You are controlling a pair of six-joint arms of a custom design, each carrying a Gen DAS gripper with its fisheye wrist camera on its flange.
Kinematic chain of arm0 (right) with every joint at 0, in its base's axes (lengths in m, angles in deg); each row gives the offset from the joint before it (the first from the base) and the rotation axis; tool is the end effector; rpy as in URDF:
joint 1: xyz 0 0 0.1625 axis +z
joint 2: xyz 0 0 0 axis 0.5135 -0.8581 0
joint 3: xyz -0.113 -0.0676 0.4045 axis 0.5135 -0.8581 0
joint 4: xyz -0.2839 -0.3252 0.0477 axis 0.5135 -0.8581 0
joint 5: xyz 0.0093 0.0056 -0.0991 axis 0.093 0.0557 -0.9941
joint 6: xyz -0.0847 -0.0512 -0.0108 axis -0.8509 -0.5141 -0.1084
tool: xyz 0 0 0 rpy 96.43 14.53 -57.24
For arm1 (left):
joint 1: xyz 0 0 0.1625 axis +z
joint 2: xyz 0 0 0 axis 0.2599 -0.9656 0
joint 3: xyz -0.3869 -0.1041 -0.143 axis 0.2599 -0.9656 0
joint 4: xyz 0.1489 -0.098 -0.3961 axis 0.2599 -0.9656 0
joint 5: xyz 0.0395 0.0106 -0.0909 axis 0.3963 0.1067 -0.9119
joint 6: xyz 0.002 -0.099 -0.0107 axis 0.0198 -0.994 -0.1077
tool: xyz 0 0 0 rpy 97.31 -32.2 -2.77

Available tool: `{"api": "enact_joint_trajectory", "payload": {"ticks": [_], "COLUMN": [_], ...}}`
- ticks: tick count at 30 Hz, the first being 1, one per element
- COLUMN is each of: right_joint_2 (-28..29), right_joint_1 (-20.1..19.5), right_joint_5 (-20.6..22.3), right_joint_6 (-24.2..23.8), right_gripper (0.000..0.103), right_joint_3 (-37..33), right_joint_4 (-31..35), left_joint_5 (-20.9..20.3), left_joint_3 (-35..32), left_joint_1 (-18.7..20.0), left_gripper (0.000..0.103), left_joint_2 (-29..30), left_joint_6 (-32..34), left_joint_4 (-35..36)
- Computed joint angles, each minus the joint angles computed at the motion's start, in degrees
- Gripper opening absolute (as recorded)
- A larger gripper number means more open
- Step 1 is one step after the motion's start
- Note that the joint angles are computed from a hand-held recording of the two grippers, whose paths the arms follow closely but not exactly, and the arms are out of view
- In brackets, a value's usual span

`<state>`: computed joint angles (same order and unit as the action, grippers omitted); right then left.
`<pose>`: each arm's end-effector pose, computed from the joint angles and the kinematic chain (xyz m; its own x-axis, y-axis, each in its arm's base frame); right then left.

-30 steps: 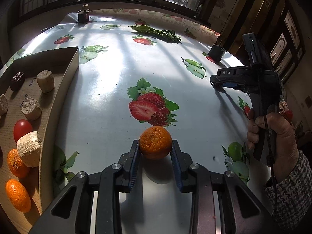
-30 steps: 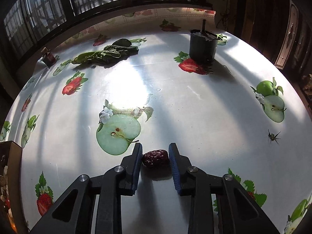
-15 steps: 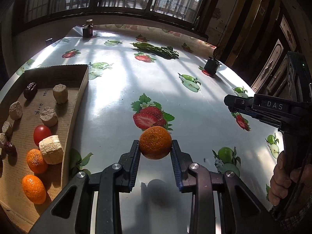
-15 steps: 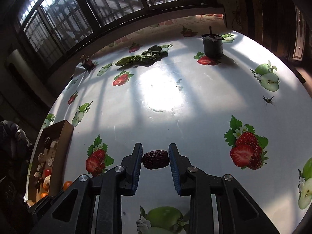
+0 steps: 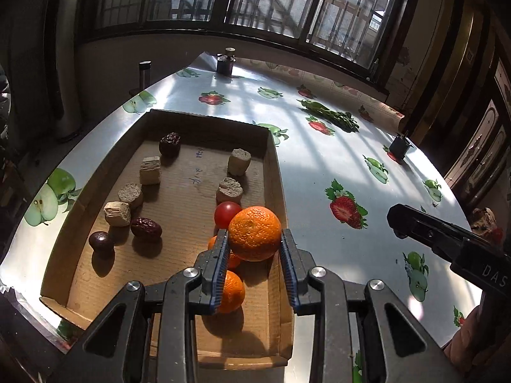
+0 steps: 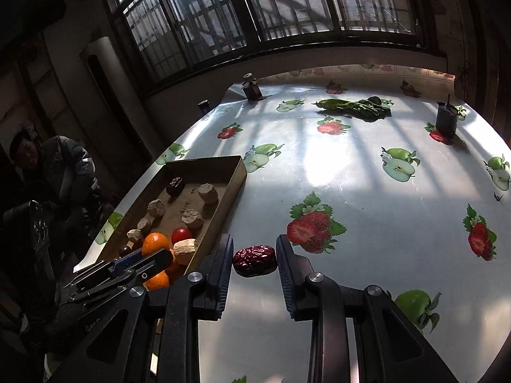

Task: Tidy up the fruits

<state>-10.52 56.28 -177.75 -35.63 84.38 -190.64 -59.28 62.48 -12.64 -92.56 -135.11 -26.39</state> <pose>0.1196 -0.3502 0.1449 -0.6739 -0.6956 0.2491 -0.7386 0.6261 -0.2497 -0.2068 -0.2138 0.0458 -0.7713 -0.4435 -0.4566 0.1518 0.5684 -0.8086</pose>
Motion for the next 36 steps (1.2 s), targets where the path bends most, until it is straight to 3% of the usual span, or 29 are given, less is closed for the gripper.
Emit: {"api": "enact_joint_trajectory", "payload": {"ticks": [5,12,22,26,31,35,36], "right_joint_2": [5.33,13.36,22.83,23.48,23.38,22.93,22.4], "right_joint_1": [3.35,6.29,8.74,8.68,8.69,8.35,8.2], "right_joint_5": [0.13,-0.71,-3.07,-2.91,-2.71,-1.99,-1.74], "right_joint_6": [0.05,-2.47,-6.11,-6.51,-6.63,-6.46,-6.57], "right_gripper": [0.03,0.03,0.031,0.031,0.031,0.055,0.056], "right_joint_3": [0.89,2.18,3.91,4.0,4.27,4.61,4.79], "right_joint_4": [-0.22,-3.61,-15.77,-15.95,-15.72,-16.12,-15.83], "left_joint_5": [-8.01,-15.06,-14.35,-13.97,-14.38,-14.28,-14.18], "left_joint_3": [2.48,5.26,5.87,6.12,6.14,5.73,5.52], "left_joint_1": [-4.1,-6.01,-4.67,-4.7,-5.73,-6.01,-5.98], "left_gripper": [0.03,0.03,0.031,0.032,0.049,0.055,0.055], "left_joint_2": [-5.93,-9.84,-10.37,-11.09,-12.12,-11.81,-11.6], "left_joint_6": [-9.43,-13.28,-13.71,-14.27,-16.42,-16.69,-16.55], "left_joint_4": [12.02,17.26,17.96,17.99,19.89,20.52,20.55]}}
